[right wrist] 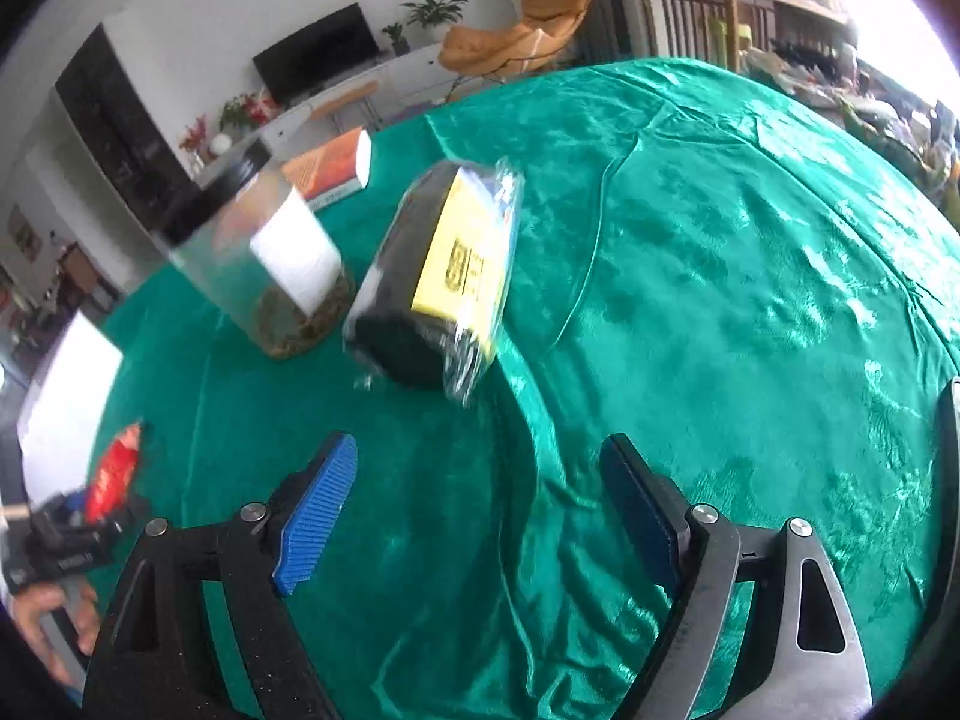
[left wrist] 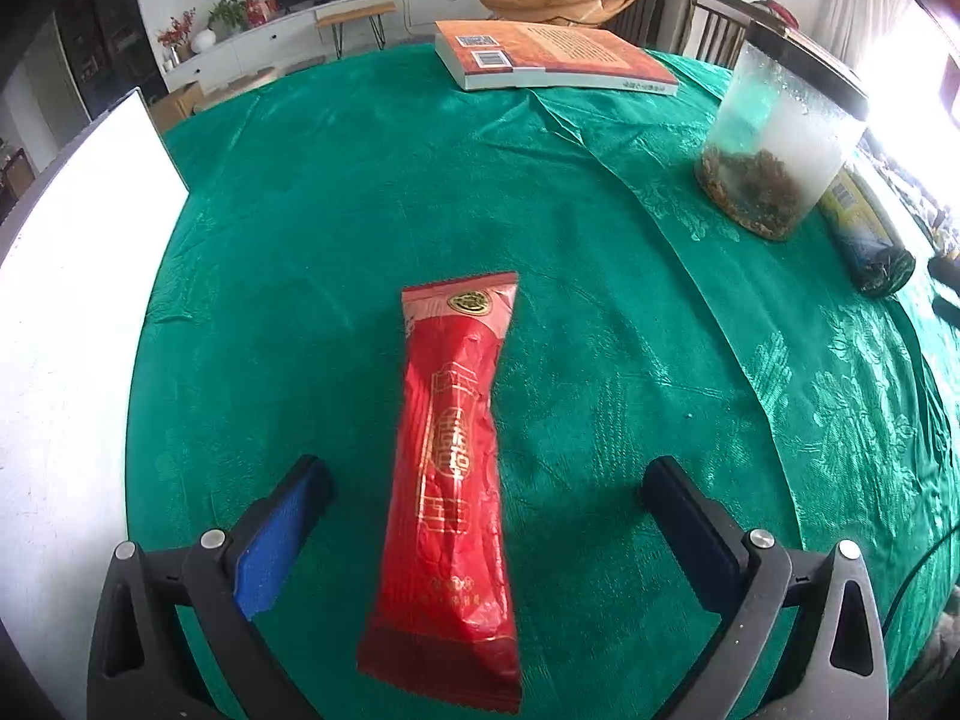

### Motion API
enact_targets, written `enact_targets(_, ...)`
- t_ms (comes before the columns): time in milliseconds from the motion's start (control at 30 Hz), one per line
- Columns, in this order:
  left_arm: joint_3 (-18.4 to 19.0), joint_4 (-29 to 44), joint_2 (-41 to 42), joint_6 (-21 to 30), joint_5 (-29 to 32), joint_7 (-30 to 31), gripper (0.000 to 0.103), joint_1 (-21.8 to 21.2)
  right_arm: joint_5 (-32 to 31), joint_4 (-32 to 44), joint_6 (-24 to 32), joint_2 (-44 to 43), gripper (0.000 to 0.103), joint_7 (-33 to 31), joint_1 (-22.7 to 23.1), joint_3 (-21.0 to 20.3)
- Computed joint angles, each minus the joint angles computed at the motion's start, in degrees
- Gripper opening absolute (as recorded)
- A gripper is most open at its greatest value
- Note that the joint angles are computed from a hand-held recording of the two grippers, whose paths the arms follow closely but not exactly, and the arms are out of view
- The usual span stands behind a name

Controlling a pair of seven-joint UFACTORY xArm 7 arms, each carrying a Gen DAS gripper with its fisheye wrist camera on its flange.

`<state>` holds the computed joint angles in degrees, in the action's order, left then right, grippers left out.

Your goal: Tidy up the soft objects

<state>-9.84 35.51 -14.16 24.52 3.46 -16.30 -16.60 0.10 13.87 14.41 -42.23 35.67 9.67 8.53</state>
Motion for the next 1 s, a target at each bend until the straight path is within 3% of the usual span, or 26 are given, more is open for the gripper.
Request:
enact_targets(67, 0.8, 0.7, 0.2, 1.0, -2.3, 2.2, 0.102, -1.2, 1.3, 5.6, 1.2, 4.2, 0.086, -2.4, 0.8, -4.1)
enact_targets(167, -0.9, 0.8, -0.1, 0.8, 1.5, -0.1, 0.08, 0.2, 3.4, 17.1, 7.5, 15.1, 0.086, -8.4, 3.3, -7.4)
enact_targets(200, -0.5, 0.6, -0.5, 0.1, 1.4, 0.1, 0.057, 0.2, 3.1, 20.8, 10.4, 19.0, 0.085, -9.9, 3.0, -6.8)
enact_targets(233, -0.7, 0.4, -1.1, 0.2, 2.2, -0.9, 0.023, 0.8, 1.6, 23.6, 13.0, 22.1, 0.08, -10.3, 1.9, -5.3)
enact_targets(267, 0.3, 0.4, -1.5, 0.5, 0.6, -0.4, 0.019, 0.5, -0.2, 26.0, 15.6, 24.8, 0.066, -10.2, 0.9, -3.8)
enact_targets(333, 3.7, -1.3, -3.2, -2.0, -6.5, 3.3, 0.017, -1.6, -2.2, 27.0, 16.8, 25.8, 0.056, -8.7, -0.3, -2.4)
enact_targets(533, 9.0, -7.0, -12.9, -7.9, -20.2, 8.6, 0.017, -7.6, -5.4, 22.3, 15.1, 12.6, 0.056, -5.3, -3.0, -0.4)
enact_targets(600, 11.0, -9.1, -18.1, -8.0, -24.0, 9.5, 0.017, -9.9, -4.9, 22.6, 17.1, 8.4, 0.056, -6.6, -1.7, -0.4)
enact_targets(667, 11.8, -10.8, -24.3, -6.5, -25.1, 9.2, 0.017, -9.5, -3.3, 23.5, 19.2, 5.2, 0.056, -8.0, 0.8, 0.0)
enact_targets(800, 12.6, -12.3, -38.1, 3.3, -21.0, 8.9, 0.017, -2.3, 1.6, 27.8, 19.5, 4.6, 0.056, -9.0, 8.1, 3.4)
enact_targets(1000, 15.6, -11.6, -52.3, 21.3, -8.9, 12.2, 0.017, 16.0, 10.3, 38.9, 9.4, 19.5, 0.057, -11.0, 22.6, 8.9)
